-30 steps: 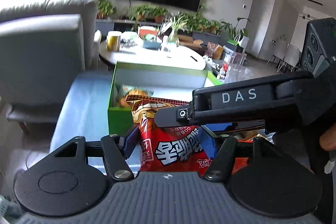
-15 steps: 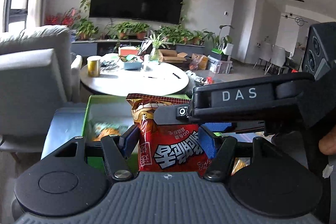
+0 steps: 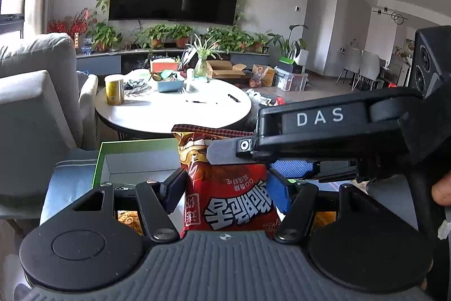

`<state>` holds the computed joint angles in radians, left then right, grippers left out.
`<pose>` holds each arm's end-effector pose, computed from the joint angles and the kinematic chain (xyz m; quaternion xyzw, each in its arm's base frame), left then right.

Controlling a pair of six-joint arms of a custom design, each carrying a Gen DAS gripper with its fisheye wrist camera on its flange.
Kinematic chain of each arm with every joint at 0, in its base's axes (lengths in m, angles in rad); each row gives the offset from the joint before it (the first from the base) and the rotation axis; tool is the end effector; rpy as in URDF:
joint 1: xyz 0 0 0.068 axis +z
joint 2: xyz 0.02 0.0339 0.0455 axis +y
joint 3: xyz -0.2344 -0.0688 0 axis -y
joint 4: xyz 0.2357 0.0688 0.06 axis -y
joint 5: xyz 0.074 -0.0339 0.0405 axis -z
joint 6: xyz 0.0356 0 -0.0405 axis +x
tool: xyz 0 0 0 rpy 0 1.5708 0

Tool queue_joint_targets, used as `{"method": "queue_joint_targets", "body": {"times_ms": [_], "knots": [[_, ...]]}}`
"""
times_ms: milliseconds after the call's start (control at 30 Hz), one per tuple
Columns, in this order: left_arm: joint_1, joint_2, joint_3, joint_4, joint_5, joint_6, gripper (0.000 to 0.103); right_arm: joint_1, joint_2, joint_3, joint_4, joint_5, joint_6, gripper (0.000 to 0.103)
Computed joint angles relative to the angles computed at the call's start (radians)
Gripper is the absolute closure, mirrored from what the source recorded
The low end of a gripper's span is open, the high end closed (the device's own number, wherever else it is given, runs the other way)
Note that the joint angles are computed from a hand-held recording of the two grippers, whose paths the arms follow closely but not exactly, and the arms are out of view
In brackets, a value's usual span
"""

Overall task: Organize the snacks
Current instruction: 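Lower the red chip bag into the box beside the green bag, release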

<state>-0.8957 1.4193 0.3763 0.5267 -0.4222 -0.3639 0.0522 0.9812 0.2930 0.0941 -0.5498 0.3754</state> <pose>0.1662 -0.1843 0.1192 0.1203 0.8430 -0.1434 0.5042 0.1951 0.0288 0.1466 0.0111 0.8594 0.3301 0.3904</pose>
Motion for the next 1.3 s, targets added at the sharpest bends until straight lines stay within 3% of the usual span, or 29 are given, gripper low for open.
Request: {"method": "queue_joint_targets", "body": {"times_ms": [567, 1033, 1233, 1300], "knots": [[0.15, 0.258, 0.047, 0.149, 0.15, -0.026, 0.044, 0.06, 0.374, 0.081, 0.181, 0.056, 0.018, 0.04], [0.164, 0.307, 0.061, 0.157, 0.16, -0.042, 0.044, 0.078, 0.498, 0.125, 0.214, 0.068, 0.022, 0.04], [0.132, 0.256, 0.016, 0.154, 0.108, -0.046, 0.043, 0.067, 0.523, 0.128, 0.226, 0.051, 0.026, 0.039], [0.121, 0.233, 0.001, 0.143, 0.093, -0.049, 0.043, 0.057, 0.515, 0.121, 0.23, 0.05, 0.031, 0.034]]}}
